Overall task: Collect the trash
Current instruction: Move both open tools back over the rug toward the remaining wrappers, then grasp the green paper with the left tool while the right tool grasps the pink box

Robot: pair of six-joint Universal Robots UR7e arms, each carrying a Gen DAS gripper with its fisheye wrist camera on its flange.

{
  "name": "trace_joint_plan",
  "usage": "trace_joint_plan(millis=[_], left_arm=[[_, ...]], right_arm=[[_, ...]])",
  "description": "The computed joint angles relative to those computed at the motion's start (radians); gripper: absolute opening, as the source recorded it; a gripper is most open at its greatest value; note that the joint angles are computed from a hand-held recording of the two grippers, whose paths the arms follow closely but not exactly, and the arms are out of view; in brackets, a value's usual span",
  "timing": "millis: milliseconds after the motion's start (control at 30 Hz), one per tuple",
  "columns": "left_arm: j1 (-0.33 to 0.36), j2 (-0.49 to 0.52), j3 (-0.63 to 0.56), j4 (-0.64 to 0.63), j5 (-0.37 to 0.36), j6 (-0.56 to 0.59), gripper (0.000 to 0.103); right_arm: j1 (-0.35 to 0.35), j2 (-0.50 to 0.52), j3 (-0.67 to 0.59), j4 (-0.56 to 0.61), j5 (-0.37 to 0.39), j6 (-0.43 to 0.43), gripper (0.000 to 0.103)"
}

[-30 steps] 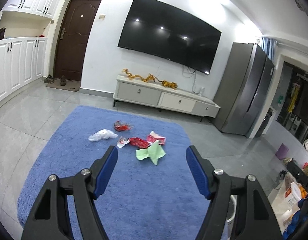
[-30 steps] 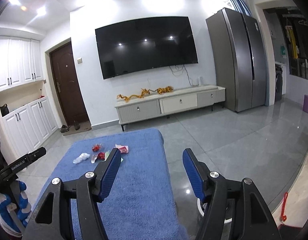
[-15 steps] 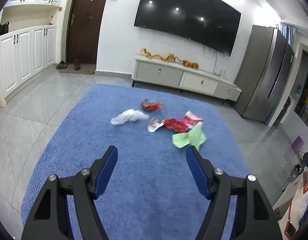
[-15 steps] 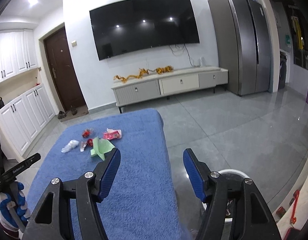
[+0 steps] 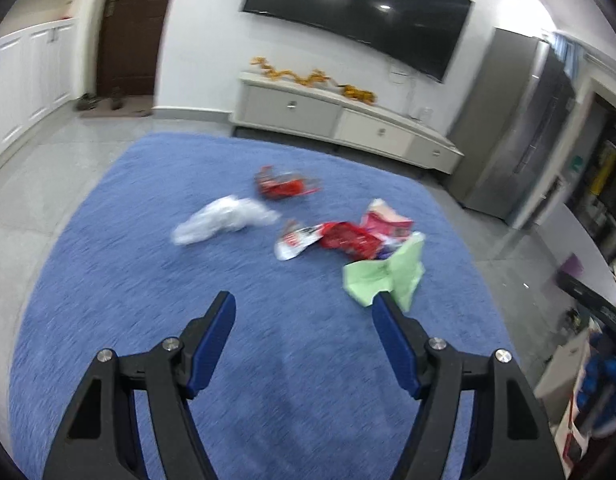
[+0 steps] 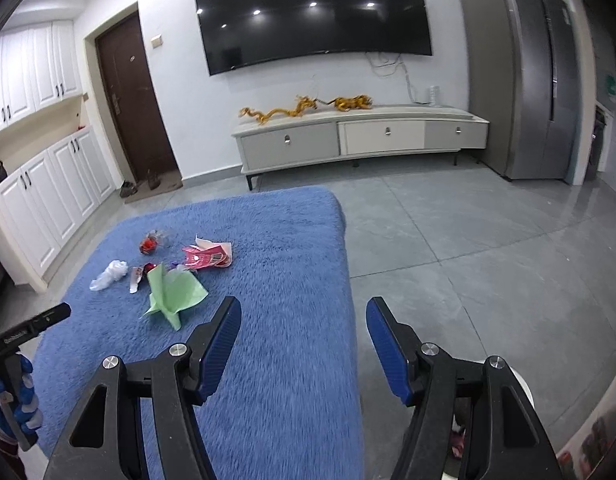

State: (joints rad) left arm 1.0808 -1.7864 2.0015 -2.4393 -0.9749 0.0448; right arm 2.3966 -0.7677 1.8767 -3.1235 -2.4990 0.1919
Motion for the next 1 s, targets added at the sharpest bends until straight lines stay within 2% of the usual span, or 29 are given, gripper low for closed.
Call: trace_joint_plan(millis=[200,400,633,733,1000], left_arm=[[0.005,0.126,-0.054,-0.008,-0.131,0.123,0.069],[0.026,0.251,-0.113,-0.003,-0.173,0.205,0.069],[0.063,0.329,-0.153,0.027,-0.198,0.23,0.069],[0.081,0.351,-0.164,0.031,-0.209,0.225,0.069],[0.12,0.362,-0.183,0.042,-0.288,0.214,0.066]], right_arm=[[-0.085,0.063,-0.099,0.008,0.159,-0.132,0.062],[-0.147,0.132,-0.215,0.079,0.265,-0.212,0.062],[-0.201,0.203,-0.342,0.171,0.402,-0.289,0.062],[-0.214,0.245,-0.405,0.207,0.423,-0.337,0.062],[-0.257,0.31,-0.512,0.328,0.475,-0.378,0.062]])
